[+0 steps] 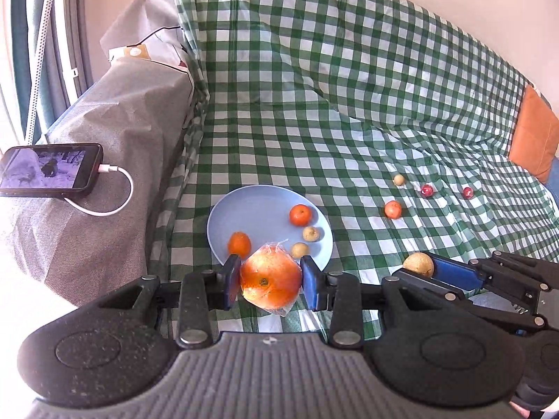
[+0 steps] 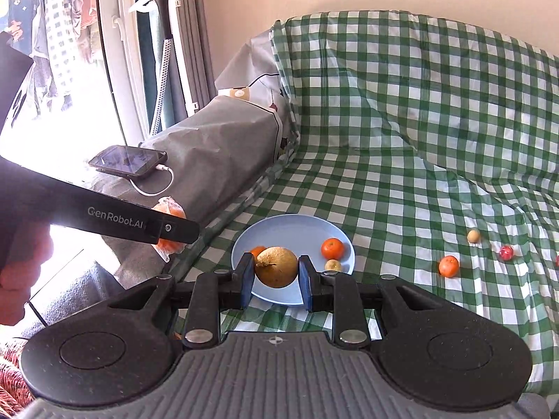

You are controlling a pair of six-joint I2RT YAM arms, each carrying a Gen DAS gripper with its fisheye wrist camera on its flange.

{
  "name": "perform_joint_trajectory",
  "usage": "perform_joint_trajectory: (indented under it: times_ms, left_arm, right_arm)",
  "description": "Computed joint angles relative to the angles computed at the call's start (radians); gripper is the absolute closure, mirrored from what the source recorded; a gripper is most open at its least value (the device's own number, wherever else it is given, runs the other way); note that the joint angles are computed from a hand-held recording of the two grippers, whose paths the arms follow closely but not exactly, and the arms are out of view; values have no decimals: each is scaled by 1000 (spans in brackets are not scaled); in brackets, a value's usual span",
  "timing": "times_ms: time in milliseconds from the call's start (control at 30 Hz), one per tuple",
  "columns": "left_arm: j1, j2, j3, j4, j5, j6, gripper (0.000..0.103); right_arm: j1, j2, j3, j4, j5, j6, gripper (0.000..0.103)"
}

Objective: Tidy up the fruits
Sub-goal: 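Carry the bagged orange and yellow plum over the blue plate with both tools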

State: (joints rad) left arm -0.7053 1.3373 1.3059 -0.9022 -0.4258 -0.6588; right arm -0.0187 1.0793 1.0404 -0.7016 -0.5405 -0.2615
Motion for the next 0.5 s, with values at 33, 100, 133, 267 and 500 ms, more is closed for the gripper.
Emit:
perform_joint_trajectory:
  times_ms: [33, 100, 133, 267, 500]
  left_arm:
    - [4, 1, 1, -1, 3, 1, 62]
    - [19, 4, 0, 1, 14, 8, 62]
    - [29, 9, 0, 5, 21, 16, 62]
    - [70, 37, 1, 27, 40, 49, 62]
    - [163, 141, 35, 89, 104, 127, 62]
  right_arm:
    - [-6, 5, 2, -2, -7, -8, 75]
    - [-6, 8, 5, -7, -8, -8, 75]
    - [-7, 11, 6, -9, -8, -10, 75]
    - [7, 35, 6, -1, 7, -8, 75]
    - [66, 132, -12, 98, 80, 30, 75]
